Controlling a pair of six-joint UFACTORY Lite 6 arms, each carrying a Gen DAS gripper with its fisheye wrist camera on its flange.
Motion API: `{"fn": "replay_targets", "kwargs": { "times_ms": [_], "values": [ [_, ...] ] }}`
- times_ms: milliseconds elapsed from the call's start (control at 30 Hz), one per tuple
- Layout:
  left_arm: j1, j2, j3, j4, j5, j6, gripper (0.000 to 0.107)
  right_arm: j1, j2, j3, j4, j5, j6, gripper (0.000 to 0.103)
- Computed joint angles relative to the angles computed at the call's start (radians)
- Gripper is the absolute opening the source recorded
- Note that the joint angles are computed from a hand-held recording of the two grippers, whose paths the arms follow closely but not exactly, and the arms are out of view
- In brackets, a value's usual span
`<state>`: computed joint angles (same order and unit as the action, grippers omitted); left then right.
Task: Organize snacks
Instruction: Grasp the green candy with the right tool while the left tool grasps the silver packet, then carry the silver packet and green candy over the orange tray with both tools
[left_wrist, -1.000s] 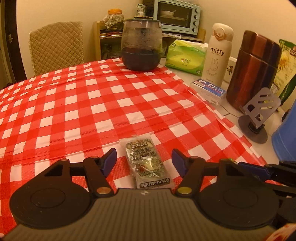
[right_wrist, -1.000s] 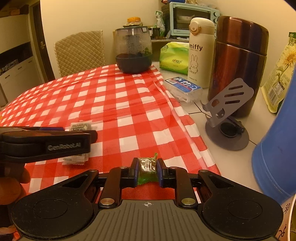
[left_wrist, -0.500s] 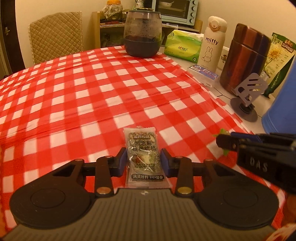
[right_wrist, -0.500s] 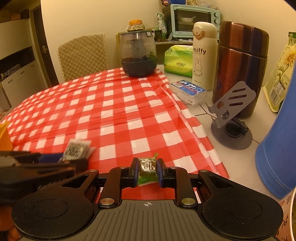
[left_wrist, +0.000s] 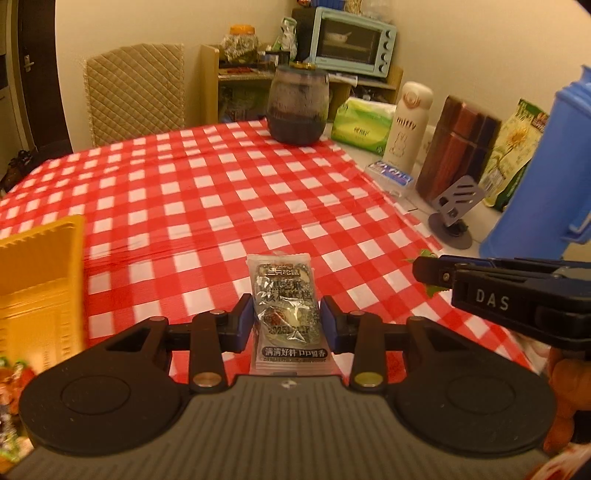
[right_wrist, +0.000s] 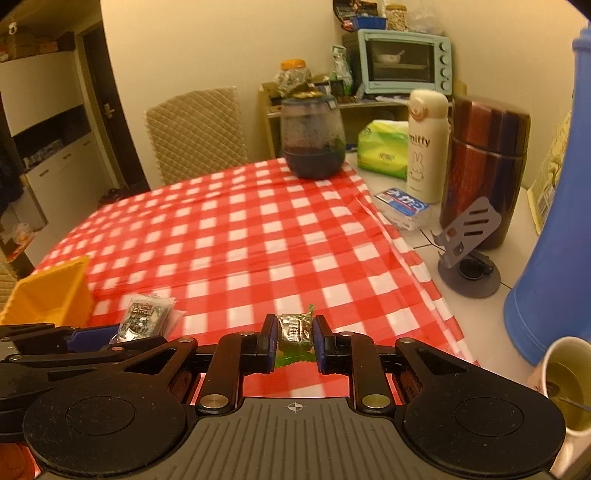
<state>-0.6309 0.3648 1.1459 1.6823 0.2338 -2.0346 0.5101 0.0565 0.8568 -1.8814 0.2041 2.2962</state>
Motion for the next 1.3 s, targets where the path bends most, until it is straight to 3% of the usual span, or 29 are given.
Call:
{"fn": "replay_targets", "kwargs": {
  "times_ms": [167,367,767,1300],
  "values": [
    [-0.028,-0.208,-0.166,-0.113,0.029,0.087,0.035,0.121,-0.121,-0.022,0.452,0.087,-0.403,0.020],
    [-0.060,-0.449,-0.333,-0.289,0.078,0.245,0.035,0.302,-0.200,-0.018,0.643,0.241,-0.536,0.020],
    [-0.087,-0.849,-0.547,-0.631,0.218,0.586,0.035,0.590,-0.137,0.083,0.695,0.425,-0.485,0.020],
    [0.083,-1.250,-0.726,-0.982,0.343,1.010,0.035,0.700,0.070,0.288,0.677,0.435,-0.479,0.020]
  ]
}}
